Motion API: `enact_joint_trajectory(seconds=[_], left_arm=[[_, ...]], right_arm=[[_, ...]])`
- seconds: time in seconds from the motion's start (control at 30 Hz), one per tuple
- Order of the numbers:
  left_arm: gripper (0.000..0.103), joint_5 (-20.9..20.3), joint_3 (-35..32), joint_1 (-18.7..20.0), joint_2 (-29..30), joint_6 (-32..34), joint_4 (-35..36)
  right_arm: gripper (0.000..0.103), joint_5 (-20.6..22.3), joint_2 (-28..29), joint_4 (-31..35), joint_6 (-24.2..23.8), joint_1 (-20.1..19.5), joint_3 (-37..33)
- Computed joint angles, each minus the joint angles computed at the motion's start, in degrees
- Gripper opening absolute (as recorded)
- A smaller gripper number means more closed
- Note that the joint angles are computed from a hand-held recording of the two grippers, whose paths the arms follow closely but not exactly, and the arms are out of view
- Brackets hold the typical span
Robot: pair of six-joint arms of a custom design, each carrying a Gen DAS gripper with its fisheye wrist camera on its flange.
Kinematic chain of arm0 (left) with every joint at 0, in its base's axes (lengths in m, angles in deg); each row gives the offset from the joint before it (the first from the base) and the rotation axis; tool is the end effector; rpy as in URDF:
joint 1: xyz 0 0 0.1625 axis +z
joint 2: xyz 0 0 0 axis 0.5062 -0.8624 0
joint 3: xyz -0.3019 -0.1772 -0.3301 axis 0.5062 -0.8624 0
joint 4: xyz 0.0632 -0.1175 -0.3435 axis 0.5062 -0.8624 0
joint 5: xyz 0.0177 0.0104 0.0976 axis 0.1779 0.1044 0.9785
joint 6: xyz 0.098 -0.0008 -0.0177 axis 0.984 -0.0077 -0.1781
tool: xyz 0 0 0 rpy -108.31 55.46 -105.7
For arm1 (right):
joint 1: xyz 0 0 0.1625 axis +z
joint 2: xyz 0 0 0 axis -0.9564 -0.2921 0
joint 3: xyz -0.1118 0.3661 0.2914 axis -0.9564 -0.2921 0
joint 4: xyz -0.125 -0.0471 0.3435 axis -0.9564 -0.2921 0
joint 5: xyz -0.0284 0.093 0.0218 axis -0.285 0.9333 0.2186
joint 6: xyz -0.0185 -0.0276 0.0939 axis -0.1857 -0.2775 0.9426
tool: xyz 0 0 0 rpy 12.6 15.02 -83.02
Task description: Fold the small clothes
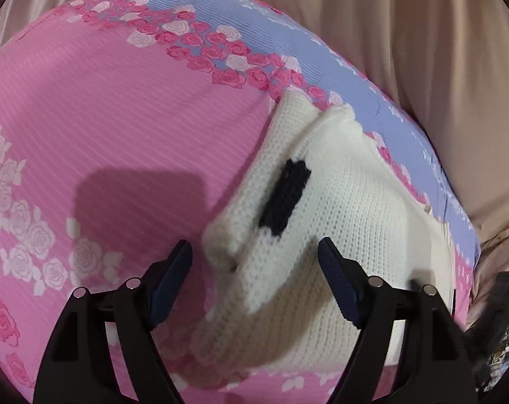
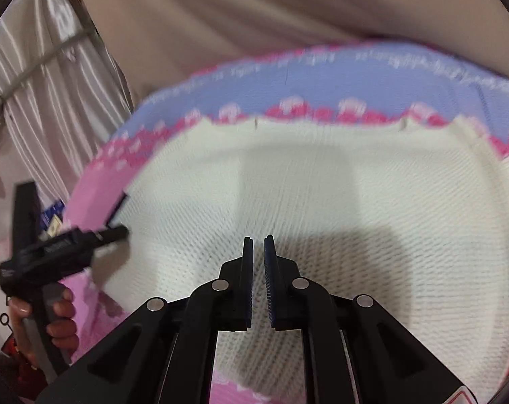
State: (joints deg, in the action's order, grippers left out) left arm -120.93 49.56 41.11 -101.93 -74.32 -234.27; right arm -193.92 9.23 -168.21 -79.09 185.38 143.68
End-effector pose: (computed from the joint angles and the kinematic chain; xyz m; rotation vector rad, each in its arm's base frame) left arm -0.0358 -0.6787 0.3384 -0.0092 2.6717 -0.8315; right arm 0.3517 -0.6311 0.0565 0.3252 -2.6262 0.7806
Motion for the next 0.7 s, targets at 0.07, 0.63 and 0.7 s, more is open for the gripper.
enact_joint_trajectory(seconds=[0.07, 0.63, 0.7], left_arm=[[0.055, -1.26, -1.07, 0.07, 0.31, 0.35, 1.47], [0.023, -10.47, 0.75, -16.89, 4.96, 24.31, -4.58], [0.024, -10.76, 0.77, -17.81, 7.47, 25.06, -2.48]], right_arm=[[0.004, 0.50, 1.24, -0.73, 0.99, -0.78, -0.29], [0.013, 10.75, -8.31, -23.79, 3.95, -4.18, 19.26], [0.015, 7.75, -11.04, -29.11, 4.72, -4.45, 24.19]])
